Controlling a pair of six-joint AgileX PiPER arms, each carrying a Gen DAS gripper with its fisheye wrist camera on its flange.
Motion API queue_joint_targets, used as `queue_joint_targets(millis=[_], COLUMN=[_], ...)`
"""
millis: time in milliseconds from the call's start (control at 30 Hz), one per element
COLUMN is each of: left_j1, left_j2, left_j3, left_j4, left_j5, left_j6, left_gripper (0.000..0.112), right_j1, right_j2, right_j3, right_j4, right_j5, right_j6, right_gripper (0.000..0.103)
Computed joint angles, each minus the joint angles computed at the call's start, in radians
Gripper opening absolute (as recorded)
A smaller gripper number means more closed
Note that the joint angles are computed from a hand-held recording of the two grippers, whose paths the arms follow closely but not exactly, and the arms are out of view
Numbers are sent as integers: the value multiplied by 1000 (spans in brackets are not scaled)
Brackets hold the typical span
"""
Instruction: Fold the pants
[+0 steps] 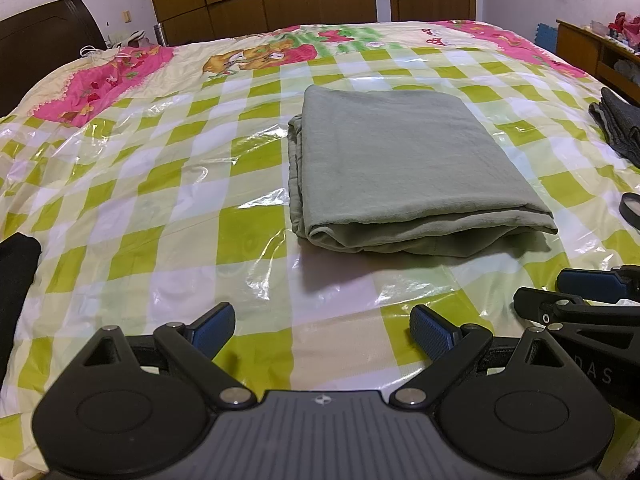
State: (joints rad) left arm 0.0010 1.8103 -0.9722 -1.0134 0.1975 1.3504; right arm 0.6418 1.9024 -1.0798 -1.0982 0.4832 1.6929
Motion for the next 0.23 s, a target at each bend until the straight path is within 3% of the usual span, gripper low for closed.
queue_joint_targets(millis=[233], left_j1=[0], left_j2=[1], left_j3=[-2], left_j4=[11], left_j5=[-1], left_j6=[-12], left_gripper=[103], right_j1=[1], right_j2=[0], right_j3=[-1], right_j4=[2], right_j5=[1], right_j6=[-1], right_gripper=[38])
